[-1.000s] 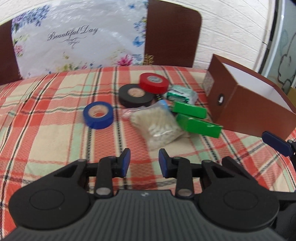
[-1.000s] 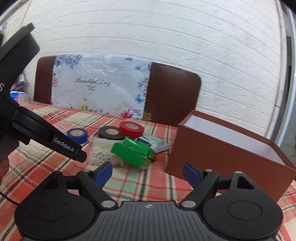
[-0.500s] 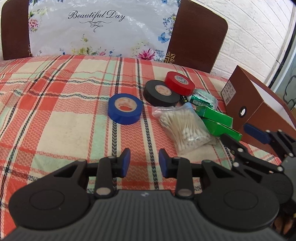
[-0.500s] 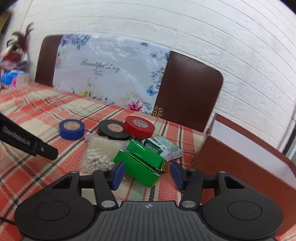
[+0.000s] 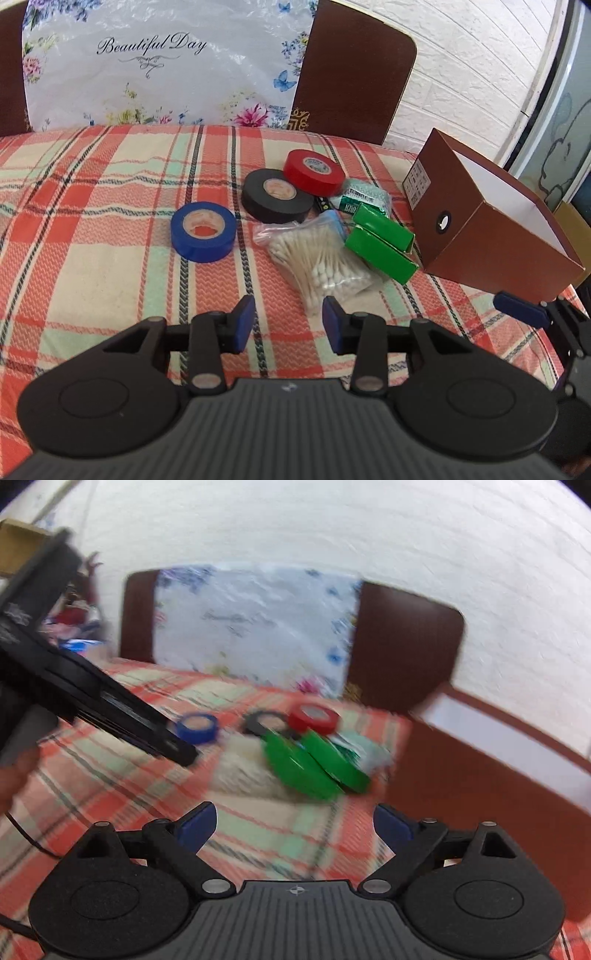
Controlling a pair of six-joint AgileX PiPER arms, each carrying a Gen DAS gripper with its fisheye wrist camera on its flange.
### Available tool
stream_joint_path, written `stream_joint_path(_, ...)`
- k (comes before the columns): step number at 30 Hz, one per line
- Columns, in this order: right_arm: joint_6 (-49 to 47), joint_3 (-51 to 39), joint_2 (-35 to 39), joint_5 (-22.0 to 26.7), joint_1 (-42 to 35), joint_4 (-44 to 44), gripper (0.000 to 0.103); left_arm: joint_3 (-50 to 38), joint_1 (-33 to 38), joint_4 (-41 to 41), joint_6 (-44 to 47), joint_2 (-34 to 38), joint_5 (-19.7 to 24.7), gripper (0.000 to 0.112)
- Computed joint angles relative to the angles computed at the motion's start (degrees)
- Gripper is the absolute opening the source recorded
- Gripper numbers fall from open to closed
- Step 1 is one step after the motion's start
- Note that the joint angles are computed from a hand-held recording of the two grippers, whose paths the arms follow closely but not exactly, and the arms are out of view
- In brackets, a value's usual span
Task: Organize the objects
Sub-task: 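Move the right gripper back to the green boxes, then grasp a green box with the right gripper and lift it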
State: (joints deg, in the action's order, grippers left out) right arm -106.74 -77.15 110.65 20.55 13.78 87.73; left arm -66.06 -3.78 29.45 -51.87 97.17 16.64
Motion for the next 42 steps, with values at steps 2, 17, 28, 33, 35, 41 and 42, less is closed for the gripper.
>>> stream_joint_path(2, 10.5, -2.3, 1.7, 2.3, -3.1, -9.0, 0.089, 0.8, 1.1, 2.8, -0.8, -1.2, 1.0, 0.042)
stream_joint_path(17, 26.3, -11.3, 6.0, 10.2, -8.3, -20.1, 0.088, 12.1, 20.0, 26.4, -5.3, -22.7, 26.9, 0.041)
stream_joint_path(28, 65.2, -34.4, 19.7, 32.2, -7.2, -22.6, 0.087, -4.5, 10.7, -34.3, 33.4, -2.9, 3.5, 0.042)
stream_joint_path(33, 73.6, -34.6, 22.3, 33.5, -9.2, -16.8, 0.087, -20.7, 6.3, -46.4, 43.8, 11.7, 6.9, 0.061)
stream_joint_path(35, 70.0, -32.5, 20.9, 29.9, -8.7, -16.7, 0.089, -23.7, 6.5, -47.6, 45.6, 14.4, 7.6, 0.063)
stream_joint_path(41, 58.6, -34.0, 20.4, 23.0, -4.1, -23.0, 0.092, -31.3, 8.0, -57.6, 54.7, 20.1, 12.8, 0.062)
stream_joint_path(42, 58.1, -34.7, 20.8, 22.0, -3.2, -24.3, 0.092, -32.1, 8.0, -58.3, 56.0, 20.8, 13.4, 0.062)
